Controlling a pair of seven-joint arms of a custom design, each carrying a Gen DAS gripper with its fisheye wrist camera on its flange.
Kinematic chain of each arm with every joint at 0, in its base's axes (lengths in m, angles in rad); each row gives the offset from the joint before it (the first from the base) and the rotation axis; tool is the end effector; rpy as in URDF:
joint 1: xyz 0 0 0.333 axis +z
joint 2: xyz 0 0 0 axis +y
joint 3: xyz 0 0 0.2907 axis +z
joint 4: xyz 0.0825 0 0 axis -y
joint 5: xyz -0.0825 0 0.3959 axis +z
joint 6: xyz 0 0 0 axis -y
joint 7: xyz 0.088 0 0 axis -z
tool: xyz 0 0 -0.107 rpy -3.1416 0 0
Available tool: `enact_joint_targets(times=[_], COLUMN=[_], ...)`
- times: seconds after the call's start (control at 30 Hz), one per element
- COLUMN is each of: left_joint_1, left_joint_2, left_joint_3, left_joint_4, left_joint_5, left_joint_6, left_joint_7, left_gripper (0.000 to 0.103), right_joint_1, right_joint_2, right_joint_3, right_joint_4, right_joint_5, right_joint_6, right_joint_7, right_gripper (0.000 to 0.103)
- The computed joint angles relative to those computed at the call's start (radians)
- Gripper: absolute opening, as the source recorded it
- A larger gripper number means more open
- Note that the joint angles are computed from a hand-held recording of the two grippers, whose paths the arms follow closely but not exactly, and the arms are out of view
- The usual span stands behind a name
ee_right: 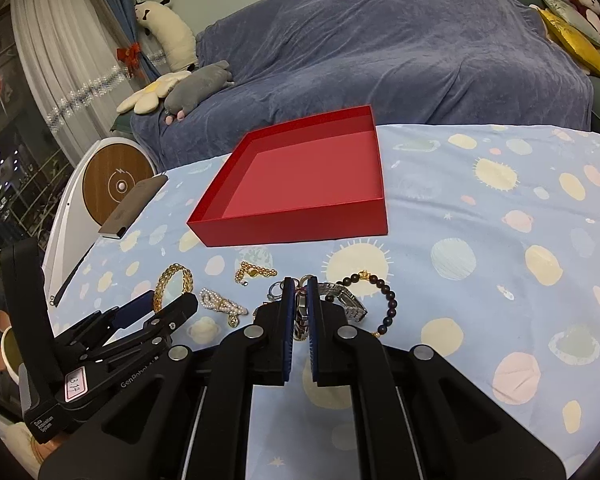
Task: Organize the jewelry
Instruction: 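Carry both pieces into the red box and open both tools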
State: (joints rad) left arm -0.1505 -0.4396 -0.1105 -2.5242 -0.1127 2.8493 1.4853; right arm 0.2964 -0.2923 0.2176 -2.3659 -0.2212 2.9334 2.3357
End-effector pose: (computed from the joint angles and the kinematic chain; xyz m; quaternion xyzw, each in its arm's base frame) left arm 0.4589 -0.1189 0.4908 -0.6264 0.6847 -0.3114 0.2047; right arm 0.4437 0.2738 0.5075 -0.6306 0.6534 -0.1537 0.3897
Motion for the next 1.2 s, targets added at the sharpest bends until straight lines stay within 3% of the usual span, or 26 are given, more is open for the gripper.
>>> enact_joint_targets(times=[0.17,0.33,0.6,0.77,0.9,1.03,1.13,1.2], left_joint_1=[-0.077,-0.054,0.031,0.025,0.027,0.008,0.004,0.007], left_joint_2=[0.017,0.129,0.504,0.767,0.934,1.009,1.025,1.013], left_joint_3=[0.070,0.052,-0.023,-0.027,-0.033,-0.013,-0.006,-0.004], left_joint_4=[0.077,0.243,0.682,0.993,1.214,1.299,1.317,1.299], left_joint_5=[-0.095,-0.115,0.004,0.125,0.134,0.187,0.204,0.210], left_joint_6=[-0.060,-0.072,-0.132,-0.239,-0.364,-0.399,-0.407,-0.393], left_joint_7=[0.113,0.176,0.143,0.060,0.044,0.027,0.001,-0.013], left_gripper=[0.056,0.056,0.056,0.056,0.056,0.057,0.057,0.062], right_joint_1=[0.035,0.029,0.021,0.007,0.020,0.024,0.047,0.056], right_joint_2=[0.025,0.137,0.461,0.688,0.842,0.941,0.952,0.916], right_joint_3=[-0.049,-0.076,-0.125,-0.133,-0.163,-0.174,-0.209,-0.221], right_joint_4=[0.067,0.233,0.637,0.918,1.118,1.249,1.260,1.207], right_joint_5=[0.054,0.077,0.161,0.231,0.233,0.236,0.195,0.174], right_joint_6=[-0.024,-0.061,-0.144,-0.237,-0.331,-0.409,-0.408,-0.377], right_joint_7=[-0.083,-0.173,-0.308,-0.385,-0.398,-0.417,-0.393,-0.375], right_gripper=[0.006,0.006,0.006,0.006,0.006,0.007,0.010,0.018])
